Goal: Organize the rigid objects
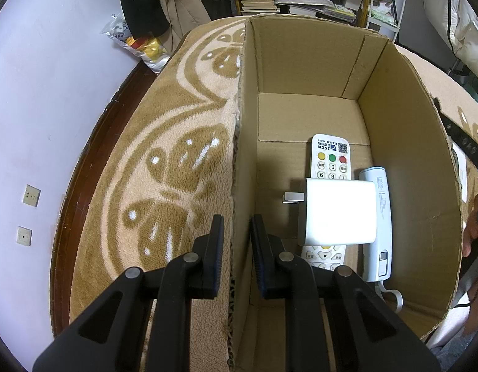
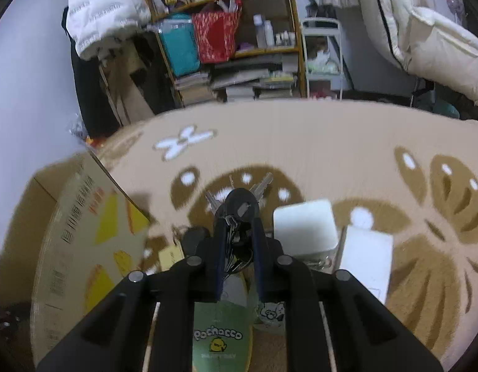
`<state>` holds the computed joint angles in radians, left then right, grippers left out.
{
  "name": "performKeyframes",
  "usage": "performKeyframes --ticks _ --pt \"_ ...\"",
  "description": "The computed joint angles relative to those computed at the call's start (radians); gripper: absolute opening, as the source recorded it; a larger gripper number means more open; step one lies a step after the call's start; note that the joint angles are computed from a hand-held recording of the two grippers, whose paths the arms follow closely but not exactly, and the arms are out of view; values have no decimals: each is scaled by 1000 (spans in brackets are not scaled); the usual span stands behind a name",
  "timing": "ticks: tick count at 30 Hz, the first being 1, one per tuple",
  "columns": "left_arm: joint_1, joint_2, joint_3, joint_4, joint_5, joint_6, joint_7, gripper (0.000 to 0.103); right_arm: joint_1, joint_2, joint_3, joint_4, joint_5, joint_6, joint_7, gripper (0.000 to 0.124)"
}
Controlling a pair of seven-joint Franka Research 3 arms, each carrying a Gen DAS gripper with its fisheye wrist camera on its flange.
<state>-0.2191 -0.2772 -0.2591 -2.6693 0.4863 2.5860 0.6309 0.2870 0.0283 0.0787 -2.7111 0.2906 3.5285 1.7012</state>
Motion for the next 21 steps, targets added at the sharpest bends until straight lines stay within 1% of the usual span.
performKeyframes --ticks 2,4,6,11,13,14,15,17,21 --pt "-1 -1 3 -1 -5 3 4 18 -2 -27 -1 -15 -20 16 26 16" --pt "-2 -2 5 -1 -10 3 7 18 -8 -65 -16 -37 -105 27 100 16" --pt "-2 -4 4 -1 -11 2 9 18 -4 -95 -28 -52 -151 39 140 16" --pt "-2 -4 6 -2 -18 4 12 18 40 -181 -67 -87 -268 69 224 16" --pt "-1 -4 5 -2 -18 2 14 18 78 -209 -104 -97 -354 90 281 16" --pt "-1 -4 5 -2 -17 2 13 18 108 -207 -154 -95 -447 114 351 16" --pt "0 -2 3 0 -14 0 12 18 128 -201 -189 -93 -544 152 427 17" --pt "1 0 0 2 -9 -5 9 18 129 -196 -179 -96 -596 191 462 16" --pt "0 1 -3 4 1 -12 5 18 124 -191 -121 -79 -652 189 477 16"
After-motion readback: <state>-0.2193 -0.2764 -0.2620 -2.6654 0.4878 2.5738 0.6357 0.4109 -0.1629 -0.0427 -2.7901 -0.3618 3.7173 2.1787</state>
